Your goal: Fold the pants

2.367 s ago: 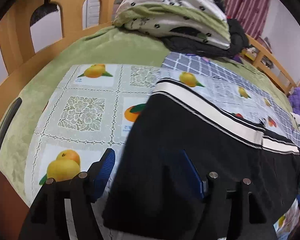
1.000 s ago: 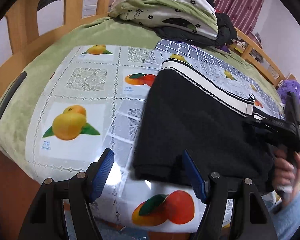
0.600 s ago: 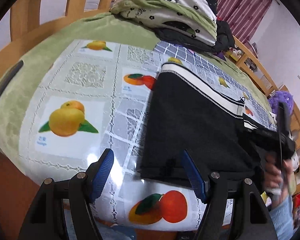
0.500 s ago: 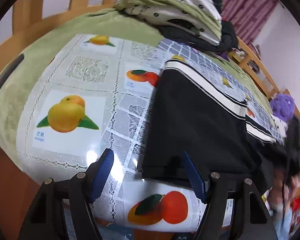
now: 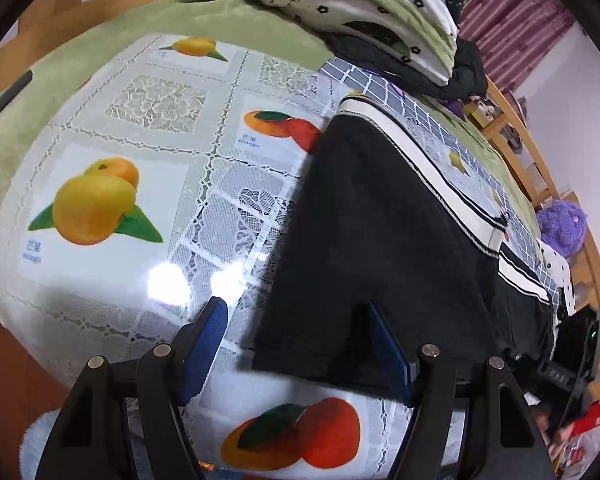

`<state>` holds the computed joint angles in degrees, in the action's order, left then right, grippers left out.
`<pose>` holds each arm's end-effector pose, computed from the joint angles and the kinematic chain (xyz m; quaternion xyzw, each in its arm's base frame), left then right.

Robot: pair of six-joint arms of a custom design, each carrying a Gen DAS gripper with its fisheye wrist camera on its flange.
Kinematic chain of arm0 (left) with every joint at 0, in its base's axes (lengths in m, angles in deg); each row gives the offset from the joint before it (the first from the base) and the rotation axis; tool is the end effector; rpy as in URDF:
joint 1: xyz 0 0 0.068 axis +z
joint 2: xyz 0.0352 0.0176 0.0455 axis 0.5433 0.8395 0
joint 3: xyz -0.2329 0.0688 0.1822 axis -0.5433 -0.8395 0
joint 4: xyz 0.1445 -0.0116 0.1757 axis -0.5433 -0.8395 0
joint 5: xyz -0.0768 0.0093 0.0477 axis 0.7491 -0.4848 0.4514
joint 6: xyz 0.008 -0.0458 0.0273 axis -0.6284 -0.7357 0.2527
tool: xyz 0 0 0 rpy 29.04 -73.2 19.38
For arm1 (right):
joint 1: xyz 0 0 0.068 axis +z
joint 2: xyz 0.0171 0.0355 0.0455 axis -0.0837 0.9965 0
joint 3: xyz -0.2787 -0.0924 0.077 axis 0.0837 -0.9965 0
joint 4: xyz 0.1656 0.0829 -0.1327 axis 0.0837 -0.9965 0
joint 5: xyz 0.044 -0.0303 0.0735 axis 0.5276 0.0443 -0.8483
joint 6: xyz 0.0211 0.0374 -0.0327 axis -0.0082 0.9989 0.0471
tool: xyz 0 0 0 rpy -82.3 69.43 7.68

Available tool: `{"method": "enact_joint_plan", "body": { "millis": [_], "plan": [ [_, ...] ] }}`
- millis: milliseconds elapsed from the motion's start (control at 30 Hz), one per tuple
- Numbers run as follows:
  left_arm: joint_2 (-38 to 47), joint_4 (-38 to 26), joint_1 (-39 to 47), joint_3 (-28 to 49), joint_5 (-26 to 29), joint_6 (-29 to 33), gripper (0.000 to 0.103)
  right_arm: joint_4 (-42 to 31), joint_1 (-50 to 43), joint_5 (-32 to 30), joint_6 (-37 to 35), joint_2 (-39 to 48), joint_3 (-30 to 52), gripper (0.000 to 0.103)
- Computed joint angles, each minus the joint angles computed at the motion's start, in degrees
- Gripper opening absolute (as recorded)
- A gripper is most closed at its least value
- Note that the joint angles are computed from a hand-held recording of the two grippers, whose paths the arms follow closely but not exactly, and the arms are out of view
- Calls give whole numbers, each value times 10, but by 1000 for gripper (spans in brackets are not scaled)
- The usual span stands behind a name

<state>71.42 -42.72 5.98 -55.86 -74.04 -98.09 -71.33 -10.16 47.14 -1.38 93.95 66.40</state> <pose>0.2200 -0.1114 0.0967 -0.1441 0.9378 -0.1805 0.2593 0.2485 -0.0013 0.1018 0.0604 0.9274 0.3245 0.1761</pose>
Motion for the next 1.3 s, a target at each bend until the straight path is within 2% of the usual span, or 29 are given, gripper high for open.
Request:
{"method": "enact_joint_plan", "body": {
  "millis": [33, 100, 200, 233, 267, 333, 400, 433, 467, 533, 567, 667, 800, 900, 967, 1000, 1033, 1067, 1100, 1133, 1200, 1300],
  "plan": [
    [0, -5, -5, 4, -8, 2, 69, 11, -14, -21, 1, 0, -8, 17],
    [0, -24, -16, 17, -27, 8, 69, -13, -26, -28, -15, -27, -12, 18],
    [6, -52, -31, 41, -53, 8, 67, -49, -12, 39, -55, -110, -31, 30],
    [6, -60, -35, 50, -57, 11, 45, -67, -13, 51, -72, -132, -31, 32],
    [-2, -97, -46, 70, -77, 11, 35, -85, -18, 58, -90, -152, -32, 32],
    [-32, -175, -101, 109, -177, 16, 22, -124, -43, 71, -120, -184, -25, 32],
    [-48, -271, -185, 180, -292, 64, 18, -145, -90, 57, -152, -190, -20, 32],
    [-51, -291, -211, 202, -319, 72, 18, -161, -128, 43, -174, -189, -15, 32],
    [-59, -291, -230, 218, -311, 84, 17, -169, -152, 36, -187, -181, -10, 32],
    [-77, -250, -239, 228, -224, 95, 16, -191, -209, 19, -207, -170, 1, 32],
    [-73, -244, -252, 245, -203, 98, 16, -209, -243, 6, -229, -170, 5, 32],
    [-34, -252, -304, 312, -206, 115, 16, -257, -315, -23, -280, -169, 25, 32],
    [38, -236, -325, 378, -127, 120, 16, -317, -400, -33, -364, -167, 44, 32],
    [101, -272, -335, 434, -103, 117, 16, -313, -400, -22, -356, -169, 37, 32],
    [112, -265, -333, 429, -84, 120, 18, -306, -407, -19, -363, -159, 32, 32],
    [101, -252, -330, 412, -68, 122, 21, -302, -404, -17, -359, -157, 30, 32],
    [83, -237, -323, 390, -36, 125, 29, -301, -399, -18, -357, -151, 33, 33],
    [70, -230, -320, 374, -25, 127, 44, -301, -392, -20, -354, -149, 34, 33],
    [51, -223, -318, 352, -29, 128, 52, -297, -378, -21, -342, -151, 36, 33],
    [26, -218, -321, 325, -65, 124, 67, -288, -355, -26, -324, -153, 38, 33],
    [-2, -202, -316, 286, -100, 118, 70, -271, -317, -38, -294, -155, 42, 33],
    [-30, -191, -278, 239, -89, 95, 70, -199, -232, -49, -216, -144, 42, 43]
  ]
}}
